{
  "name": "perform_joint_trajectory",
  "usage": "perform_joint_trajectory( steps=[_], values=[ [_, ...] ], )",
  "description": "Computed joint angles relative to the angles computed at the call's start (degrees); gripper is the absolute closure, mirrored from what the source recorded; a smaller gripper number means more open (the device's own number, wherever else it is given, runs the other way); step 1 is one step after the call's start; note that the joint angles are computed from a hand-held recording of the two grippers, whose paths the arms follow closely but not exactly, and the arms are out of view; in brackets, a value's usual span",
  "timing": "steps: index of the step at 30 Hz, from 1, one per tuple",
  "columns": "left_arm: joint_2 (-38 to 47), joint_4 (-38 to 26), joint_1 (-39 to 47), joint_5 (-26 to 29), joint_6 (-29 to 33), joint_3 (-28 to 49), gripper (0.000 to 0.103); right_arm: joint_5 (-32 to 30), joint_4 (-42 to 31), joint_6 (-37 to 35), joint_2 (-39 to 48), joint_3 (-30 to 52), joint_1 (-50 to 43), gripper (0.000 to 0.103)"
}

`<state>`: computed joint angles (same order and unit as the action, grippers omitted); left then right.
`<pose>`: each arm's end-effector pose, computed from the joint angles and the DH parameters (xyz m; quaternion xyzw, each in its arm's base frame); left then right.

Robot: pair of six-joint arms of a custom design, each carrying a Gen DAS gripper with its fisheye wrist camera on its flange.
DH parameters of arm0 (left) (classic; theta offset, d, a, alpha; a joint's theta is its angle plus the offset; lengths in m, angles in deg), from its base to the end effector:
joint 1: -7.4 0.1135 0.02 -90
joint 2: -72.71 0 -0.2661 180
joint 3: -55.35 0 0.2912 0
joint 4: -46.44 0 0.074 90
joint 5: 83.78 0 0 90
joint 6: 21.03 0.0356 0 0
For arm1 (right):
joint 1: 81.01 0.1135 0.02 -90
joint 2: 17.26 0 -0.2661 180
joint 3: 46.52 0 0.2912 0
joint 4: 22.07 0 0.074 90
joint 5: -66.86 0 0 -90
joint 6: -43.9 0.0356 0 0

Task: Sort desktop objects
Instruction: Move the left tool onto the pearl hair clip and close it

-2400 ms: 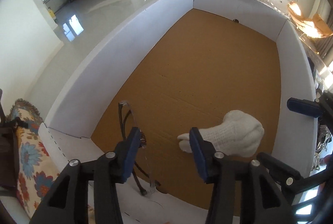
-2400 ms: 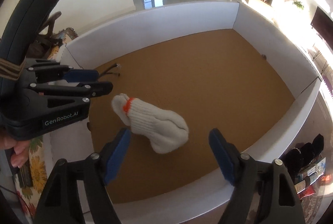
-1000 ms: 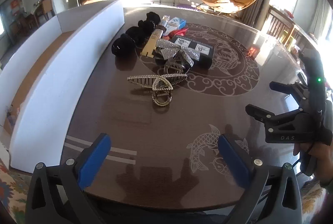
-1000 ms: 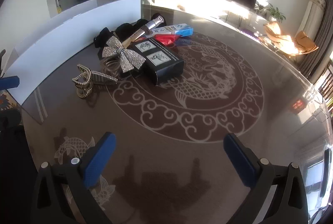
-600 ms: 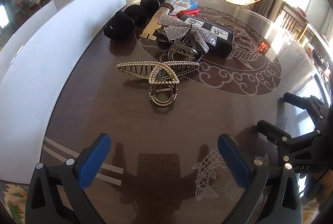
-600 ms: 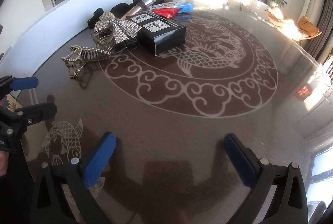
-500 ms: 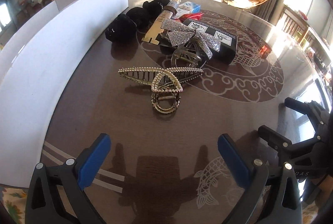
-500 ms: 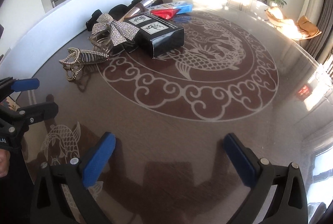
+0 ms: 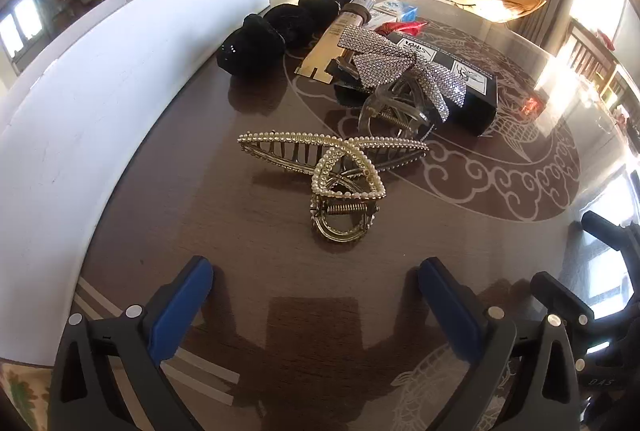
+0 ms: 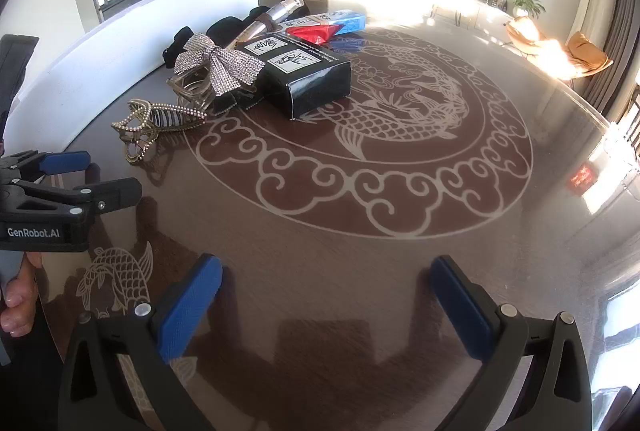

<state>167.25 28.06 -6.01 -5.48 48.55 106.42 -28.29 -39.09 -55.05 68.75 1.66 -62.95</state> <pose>0.2971 -0.0634 0.0824 -0.0837 0.9616 0.0242 0.2602 0.2790 0.0943 0.1109 -0.2356 0.9229 0.0667 0.2973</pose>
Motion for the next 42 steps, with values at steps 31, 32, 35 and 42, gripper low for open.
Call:
perform_joint_trajectory(
  steps=[31, 32, 35, 42],
  values=[
    [0.1, -1.9, 0.6, 1.3, 1.0, 1.2, 0.000, 0.0, -0.1, 0.1, -0.1, 0.0, 0.0, 0.000],
    [0.2, -4.7, 1.8, 3.7, 4.1, 2.4, 0.000, 0.0, -0.1, 0.1, -0.1, 0.0, 0.0, 0.000],
    [-1.2, -10.3, 6.6, 9.4, 12.9, 3.1, 0.000, 0.0, -0.2, 0.0, -0.1, 0.0, 0.0, 0.000],
    [-2.2, -9.7, 19.1, 18.5, 21.3, 2.8, 0.000, 0.0, -0.1, 0.1, -0.1, 0.0, 0.1, 0.000]
  ],
)
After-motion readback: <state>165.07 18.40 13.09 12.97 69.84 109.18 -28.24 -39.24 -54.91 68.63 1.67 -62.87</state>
